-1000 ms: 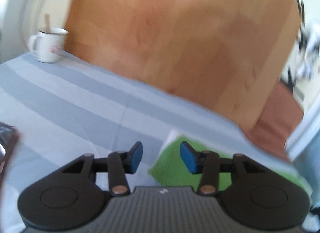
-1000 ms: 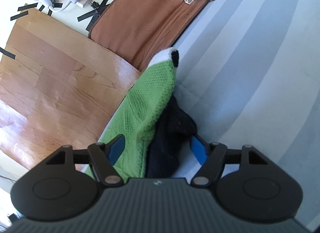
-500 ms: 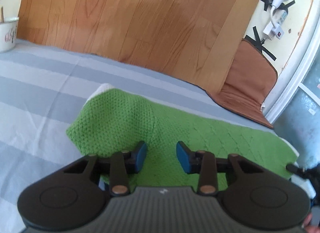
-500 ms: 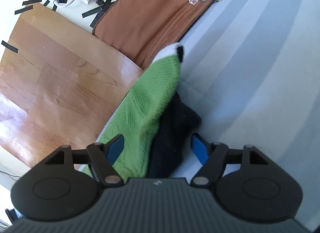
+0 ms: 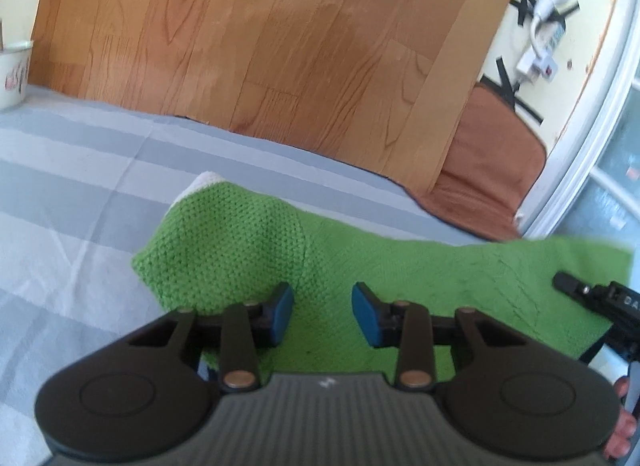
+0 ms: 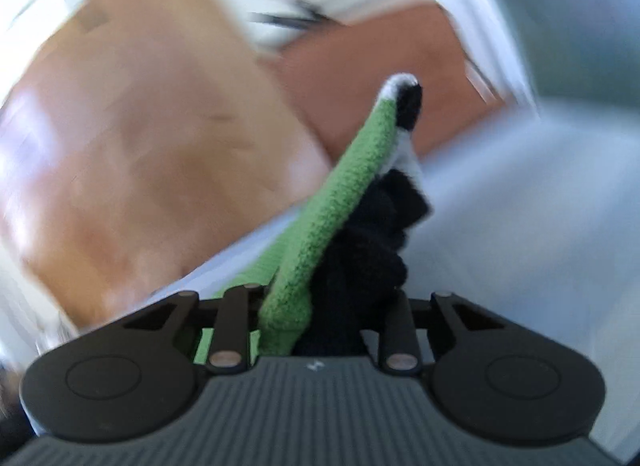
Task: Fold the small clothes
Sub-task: 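Lift the stack edge with the right gripper and fold it over onto itself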
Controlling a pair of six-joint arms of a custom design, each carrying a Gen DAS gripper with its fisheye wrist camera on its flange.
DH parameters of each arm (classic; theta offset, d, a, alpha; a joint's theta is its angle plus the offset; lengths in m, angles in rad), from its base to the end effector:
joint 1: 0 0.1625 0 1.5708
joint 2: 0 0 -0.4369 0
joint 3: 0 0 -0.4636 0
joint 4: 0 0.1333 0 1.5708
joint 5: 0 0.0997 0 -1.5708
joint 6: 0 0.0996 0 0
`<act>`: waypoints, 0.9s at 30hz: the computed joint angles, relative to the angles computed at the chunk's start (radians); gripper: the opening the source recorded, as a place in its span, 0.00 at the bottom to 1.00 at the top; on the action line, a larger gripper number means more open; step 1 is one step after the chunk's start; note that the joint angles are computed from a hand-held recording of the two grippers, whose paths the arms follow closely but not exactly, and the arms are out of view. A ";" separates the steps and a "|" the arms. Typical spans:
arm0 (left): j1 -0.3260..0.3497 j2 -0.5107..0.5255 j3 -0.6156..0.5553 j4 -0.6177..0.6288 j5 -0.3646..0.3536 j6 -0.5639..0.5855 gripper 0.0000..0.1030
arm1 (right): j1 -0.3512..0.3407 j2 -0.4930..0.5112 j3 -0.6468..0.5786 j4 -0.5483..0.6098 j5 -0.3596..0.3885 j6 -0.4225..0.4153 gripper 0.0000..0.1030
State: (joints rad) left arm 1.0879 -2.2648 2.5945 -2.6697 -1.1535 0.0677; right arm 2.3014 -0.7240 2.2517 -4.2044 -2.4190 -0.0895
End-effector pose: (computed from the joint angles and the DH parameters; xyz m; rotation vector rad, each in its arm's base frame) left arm 0.0172 -0.3412 0.3522 0.5040 2.6236 -1.1704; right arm 0.3445 -0.2967 0.0483 0.3134 -2.2516 1.5942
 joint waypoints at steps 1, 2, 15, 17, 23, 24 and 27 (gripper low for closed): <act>0.019 -0.005 -0.012 0.013 -0.034 -0.010 0.33 | 0.027 0.012 -0.030 0.001 -0.001 -0.105 0.29; 0.044 -0.017 -0.030 0.029 -0.080 -0.028 0.34 | 0.049 0.027 -0.061 0.001 0.003 -0.208 0.30; 0.166 -0.206 -0.091 -0.056 -0.077 -0.064 0.63 | 0.124 0.329 -0.311 0.356 0.069 -1.050 0.37; 0.177 -0.185 -0.092 -0.034 -0.089 -0.057 0.63 | 0.137 0.330 -0.298 0.325 0.060 -1.118 0.40; 0.183 -0.097 -0.094 0.019 -0.158 -0.041 0.64 | 0.125 0.023 -0.089 0.601 0.263 -0.686 0.66; 0.172 -0.089 -0.093 0.028 -0.157 -0.038 0.67 | 0.116 -0.029 -0.054 0.624 0.314 -0.618 0.66; 0.136 -0.092 -0.079 0.036 -0.148 -0.033 0.79 | 0.081 -0.119 0.004 0.610 0.408 -0.435 0.64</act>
State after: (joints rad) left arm 1.2235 -2.3567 2.5157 -2.6336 -1.3013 0.0345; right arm 2.3827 -0.8434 2.2556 -3.5944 -2.0114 -0.5248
